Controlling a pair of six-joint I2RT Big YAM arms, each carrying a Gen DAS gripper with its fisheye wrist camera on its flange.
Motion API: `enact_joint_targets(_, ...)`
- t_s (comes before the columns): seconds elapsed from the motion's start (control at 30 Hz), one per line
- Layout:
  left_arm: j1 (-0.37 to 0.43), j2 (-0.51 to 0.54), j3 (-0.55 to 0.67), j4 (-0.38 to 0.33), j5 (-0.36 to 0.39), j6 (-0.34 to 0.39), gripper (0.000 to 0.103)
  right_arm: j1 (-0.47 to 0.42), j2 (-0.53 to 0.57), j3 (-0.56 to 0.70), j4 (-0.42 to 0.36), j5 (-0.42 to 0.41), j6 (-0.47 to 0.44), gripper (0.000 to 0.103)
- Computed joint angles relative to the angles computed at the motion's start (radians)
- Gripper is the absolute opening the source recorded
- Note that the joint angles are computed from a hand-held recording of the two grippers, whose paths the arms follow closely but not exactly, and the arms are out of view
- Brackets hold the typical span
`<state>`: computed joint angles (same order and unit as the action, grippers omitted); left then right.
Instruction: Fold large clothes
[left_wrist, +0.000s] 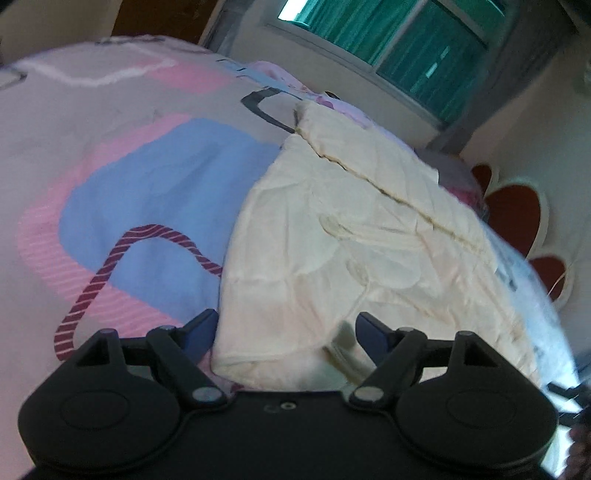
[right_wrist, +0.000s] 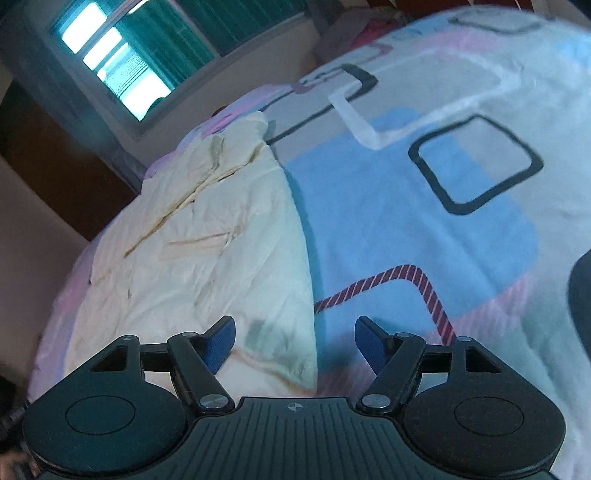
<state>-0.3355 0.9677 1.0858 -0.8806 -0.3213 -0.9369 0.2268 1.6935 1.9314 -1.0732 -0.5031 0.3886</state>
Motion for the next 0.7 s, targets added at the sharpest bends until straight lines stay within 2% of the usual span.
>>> enact_joint_targets(0.13,0.088,0.001,-0.039,0.112,0.126,-0.022,0.081,0.004,0.073,0.089,-0.048,-0.036,-0.018,0.072)
enact_joint_targets(0.2,0.123,0.010,-0.043,0.150,0.181,-0.028,0.081,0.011,0.095,0.113,-0.049,-0.038,-0.017,0.072)
enact_joint_targets(0.3,0.162,0.023,-0.044,0.180,0.267,-0.004,0.080,0.008,0.103,0.104,-0.018,-0.082,0.034,0.072)
enact_joint_targets(0.33,0.165,0.024,-0.045,0.185,0.294,0.007,0.080,0.005,0.100,0.095,-0.013,-0.113,0.038,0.068)
enact_joint_targets(0.37,0.170,0.019,-0.052,0.196,0.330,0.020,0.076,0.002,0.102,0.096,-0.034,-0.146,0.025,0.050)
enact_joint_targets(0.4,0.173,0.013,-0.062,0.210,0.372,0.029,0.070,0.002,0.098,0.089,-0.056,-0.167,0.009,0.044)
enact_joint_targets(0.47,0.157,0.010,-0.070,0.208,0.391,0.055,0.069,-0.005,0.072,0.045,-0.042,-0.208,-0.010,0.040)
enact_joint_targets(0.53,0.146,0.009,-0.073,0.205,0.378,0.080,0.064,-0.020,0.065,0.017,-0.006,-0.244,0.046,0.035)
enact_joint_targets(0.57,0.152,0.009,-0.077,0.214,0.384,0.064,0.059,-0.025,0.069,0.013,0.005,-0.263,0.070,0.029)
enact_joint_targets(0.63,0.169,0.013,-0.082,0.229,0.395,0.027,0.024,-0.029,0.077,0.018,0.020,-0.287,0.087,0.017)
enact_joint_targets(0.67,0.172,0.006,-0.093,0.252,0.391,0.010,0.012,-0.028,0.073,0.017,0.037,-0.293,0.087,0.012)
enact_joint_targets(0.7,0.167,-0.009,-0.108,0.298,0.380,-0.009,0.011,-0.029,0.062,0.006,0.073,-0.304,0.102,0.011)
